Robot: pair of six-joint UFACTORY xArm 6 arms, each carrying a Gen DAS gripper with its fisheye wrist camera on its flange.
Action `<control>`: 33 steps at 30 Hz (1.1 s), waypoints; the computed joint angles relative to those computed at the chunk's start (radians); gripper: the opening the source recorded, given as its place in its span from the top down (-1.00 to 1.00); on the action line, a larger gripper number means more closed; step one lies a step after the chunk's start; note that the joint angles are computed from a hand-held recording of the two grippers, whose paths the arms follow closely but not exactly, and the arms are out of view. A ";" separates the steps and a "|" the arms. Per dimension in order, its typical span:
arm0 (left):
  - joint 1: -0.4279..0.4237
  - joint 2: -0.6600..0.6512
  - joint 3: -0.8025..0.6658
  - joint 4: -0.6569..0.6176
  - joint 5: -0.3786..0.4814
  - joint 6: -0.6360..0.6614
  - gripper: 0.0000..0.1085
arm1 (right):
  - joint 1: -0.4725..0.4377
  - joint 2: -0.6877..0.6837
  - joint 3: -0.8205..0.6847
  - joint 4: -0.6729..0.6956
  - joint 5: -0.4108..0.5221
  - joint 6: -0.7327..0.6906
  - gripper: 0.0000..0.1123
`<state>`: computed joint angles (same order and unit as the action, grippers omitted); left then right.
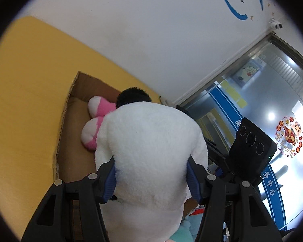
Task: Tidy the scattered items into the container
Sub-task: 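Carry the white panda with both tools toward the cardboard box, then lower the panda into the box and open both tools, then withdraw both open tools and move them to the teal-and-pink pig plush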
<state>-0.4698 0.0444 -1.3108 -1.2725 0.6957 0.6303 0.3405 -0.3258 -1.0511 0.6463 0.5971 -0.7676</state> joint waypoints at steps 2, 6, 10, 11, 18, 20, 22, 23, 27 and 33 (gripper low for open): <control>-0.016 -0.012 0.034 0.025 -0.041 -0.039 -0.06 | 0.001 0.034 -0.002 0.031 0.022 -0.012 -0.41; -0.023 -0.031 0.086 0.079 -0.088 -0.125 -0.07 | 0.006 0.091 -0.017 0.081 0.054 -0.013 -0.42; -0.033 -0.013 0.092 0.227 -0.130 -0.258 -0.06 | 0.014 0.132 -0.012 0.055 0.040 -0.002 -0.43; -0.047 -0.017 0.097 0.289 -0.161 -0.278 -0.07 | 0.026 0.141 -0.007 0.015 0.023 0.020 -0.43; -0.067 -0.057 0.127 0.392 -0.213 -0.342 -0.20 | 0.045 0.104 0.031 -0.135 -0.025 0.123 -0.57; -0.080 -0.113 0.174 0.562 -0.278 -0.471 -0.16 | 0.041 0.037 0.065 -0.188 -0.014 0.163 -0.63; -0.095 -0.197 0.230 0.734 -0.339 -0.600 -0.16 | 0.048 -0.053 0.113 -0.316 -0.035 0.270 -0.77; -0.103 -0.246 0.256 0.838 -0.357 -0.683 -0.16 | 0.052 -0.101 0.137 -0.414 -0.047 0.362 -0.82; -0.142 -0.416 0.315 1.257 -0.326 -0.958 -0.20 | 0.061 -0.333 0.232 -0.748 -0.037 0.745 -0.83; -0.291 -0.611 0.405 1.671 -0.265 -1.329 -0.46 | 0.182 -0.632 0.314 -1.299 0.274 1.369 -0.83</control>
